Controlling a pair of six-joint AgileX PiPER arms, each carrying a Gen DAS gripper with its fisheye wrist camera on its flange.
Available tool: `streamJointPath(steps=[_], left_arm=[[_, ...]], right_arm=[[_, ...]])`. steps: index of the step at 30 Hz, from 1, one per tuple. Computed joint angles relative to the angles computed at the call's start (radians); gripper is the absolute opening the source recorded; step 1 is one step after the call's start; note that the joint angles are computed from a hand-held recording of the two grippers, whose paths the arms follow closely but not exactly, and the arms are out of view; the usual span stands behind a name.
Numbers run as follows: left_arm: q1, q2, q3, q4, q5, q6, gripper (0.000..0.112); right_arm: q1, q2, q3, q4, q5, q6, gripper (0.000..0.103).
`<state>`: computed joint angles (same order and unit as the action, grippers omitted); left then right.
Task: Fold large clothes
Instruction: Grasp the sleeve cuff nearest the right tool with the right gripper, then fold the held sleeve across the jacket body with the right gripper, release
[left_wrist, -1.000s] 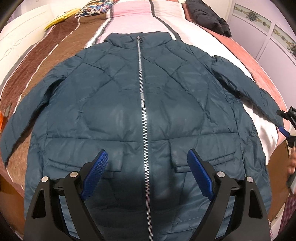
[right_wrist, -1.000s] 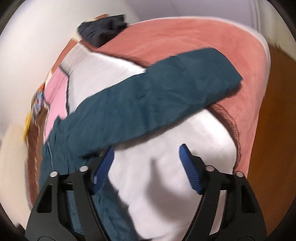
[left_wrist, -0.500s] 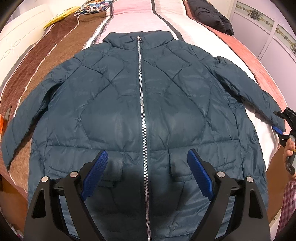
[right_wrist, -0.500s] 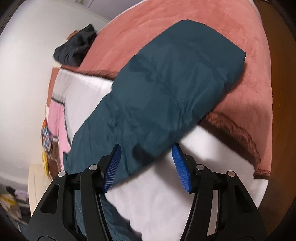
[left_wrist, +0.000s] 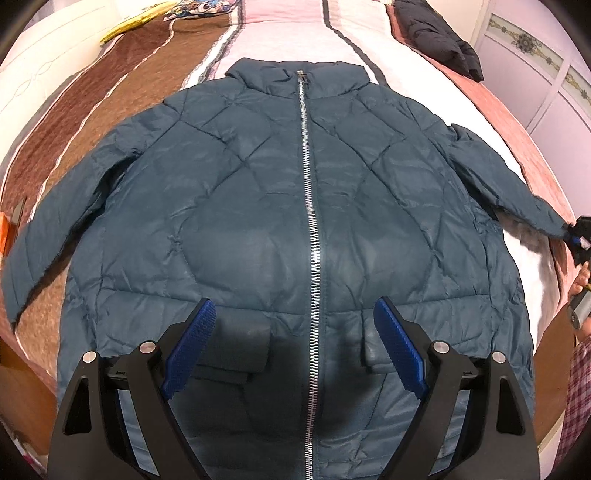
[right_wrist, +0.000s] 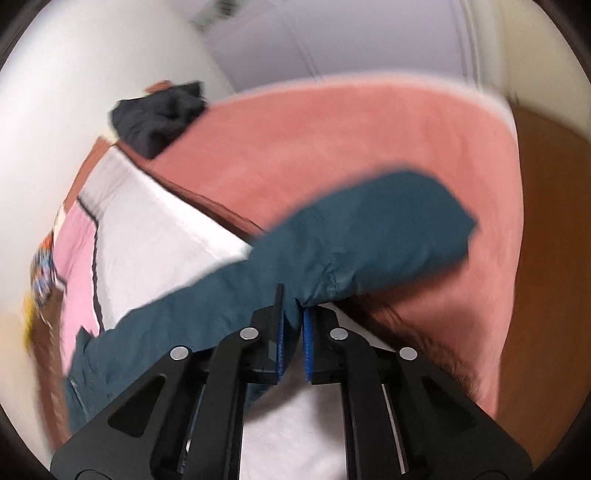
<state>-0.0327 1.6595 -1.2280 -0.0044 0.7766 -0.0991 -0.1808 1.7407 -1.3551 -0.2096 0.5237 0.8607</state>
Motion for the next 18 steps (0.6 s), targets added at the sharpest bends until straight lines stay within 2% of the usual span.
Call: streamJointPath(steps=[3,7,13,18], left_arm=[[0.034,-0.002,0.004,-0.032,-0.006,0.028,0.084],[0.081,-0.019,0.020,-0.078,-0.020,0.069,0.084],[0.168,-0.041,0.051,-0.141,-0.039,0.121,0.084],[0.232,-0.048,0.074,-0.177,-0.051,0.152,0.084]], right_arm=[[0.099,-0.028,-0.066,-0.179,0.037,0.062,0.007],[0.219,-0.047,-0.128,-0.293,0.049,0.064,0.007],[0.419,0.026,-0.315,-0.293,0.085,-0.078,0.007],[0.591,0.179,-0.525,-0.272,0.115,-0.183,0.007]])
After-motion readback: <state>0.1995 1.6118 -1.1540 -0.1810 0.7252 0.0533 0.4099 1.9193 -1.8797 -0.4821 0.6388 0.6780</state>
